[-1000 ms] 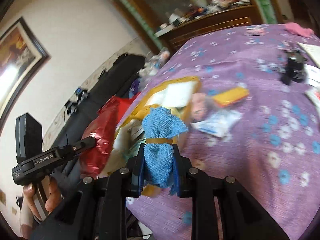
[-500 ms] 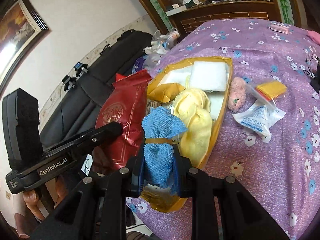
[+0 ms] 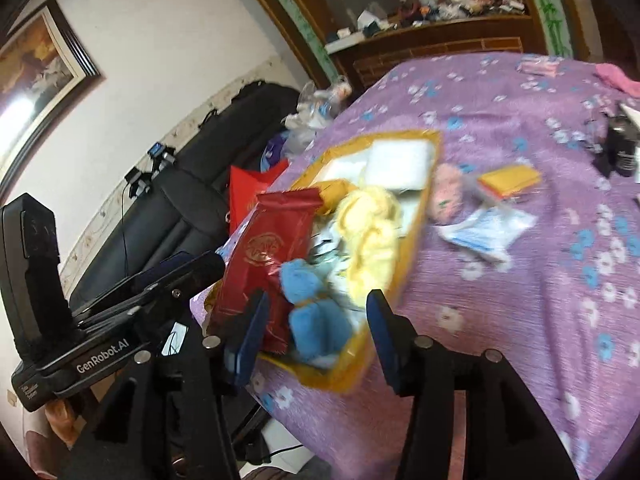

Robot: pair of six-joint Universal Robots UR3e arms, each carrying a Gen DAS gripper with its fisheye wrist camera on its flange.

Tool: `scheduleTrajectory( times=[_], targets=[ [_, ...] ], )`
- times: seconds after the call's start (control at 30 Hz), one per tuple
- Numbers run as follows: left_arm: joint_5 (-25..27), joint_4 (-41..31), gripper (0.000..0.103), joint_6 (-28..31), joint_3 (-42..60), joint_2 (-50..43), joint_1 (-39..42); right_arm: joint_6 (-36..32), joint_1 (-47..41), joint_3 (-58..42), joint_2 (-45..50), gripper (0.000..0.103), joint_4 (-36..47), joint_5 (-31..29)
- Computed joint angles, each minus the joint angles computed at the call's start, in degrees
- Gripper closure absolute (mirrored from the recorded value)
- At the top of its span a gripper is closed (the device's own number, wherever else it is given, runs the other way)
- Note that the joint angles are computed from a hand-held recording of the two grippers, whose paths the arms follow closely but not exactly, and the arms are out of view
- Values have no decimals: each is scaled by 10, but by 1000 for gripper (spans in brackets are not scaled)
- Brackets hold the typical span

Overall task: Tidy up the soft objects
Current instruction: 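Lower the red packet and blue cloth into the foam box, opening both grippers, then grasp the yellow sponge in plastic with left while right grasps the white envelope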

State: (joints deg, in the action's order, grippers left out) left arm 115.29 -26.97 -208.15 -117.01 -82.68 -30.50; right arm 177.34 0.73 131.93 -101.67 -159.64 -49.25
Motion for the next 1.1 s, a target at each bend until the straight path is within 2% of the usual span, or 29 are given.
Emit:
scheduleTrajectory(
  times=[0.1, 0.2, 0.33, 0.4, 0.5, 0.6, 0.73, 0.83, 0.9, 1.0, 1.1],
  targets=[
    [38, -44, 39, -17, 71, -57, -57, -36, -63, 46, -73, 52, 53, 23],
    [55, -80, 39, -34, 134, -110, -98, -98, -145, 89, -171, 52, 149, 57],
    [79, -121, 39, -44, 206, -170, -142, -253, -281, 100, -325, 52, 411, 112],
    [83, -133, 39, -43, 235, -192, -156, -350, -355, 81, -386, 52, 579, 136],
    [89, -156, 39, -45, 279, -220, -172, -472, -433, 44, -413, 51, 761, 151],
    [100, -179, 39, -49, 308, -237, -186, -558, -484, 20, -428, 46, 879, 154],
    [118, -201, 39, -54, 331, -252, -203, -597, -511, 12, -439, 39, 937, 153],
    [118, -206, 39, -57, 338, -258, -206, -661, -549, -2, -449, 38, 1015, 149],
    [112, -208, 39, -56, 342, -264, -203, -678, -563, -5, -456, 38, 1034, 144],
    [78, -193, 39, -51, 330, -259, -190, -681, -575, -1, -459, 38, 1029, 136],
    [14, -158, 39, -44, 301, -243, -161, -660, -580, 12, -440, 38, 984, 127]
  ],
)
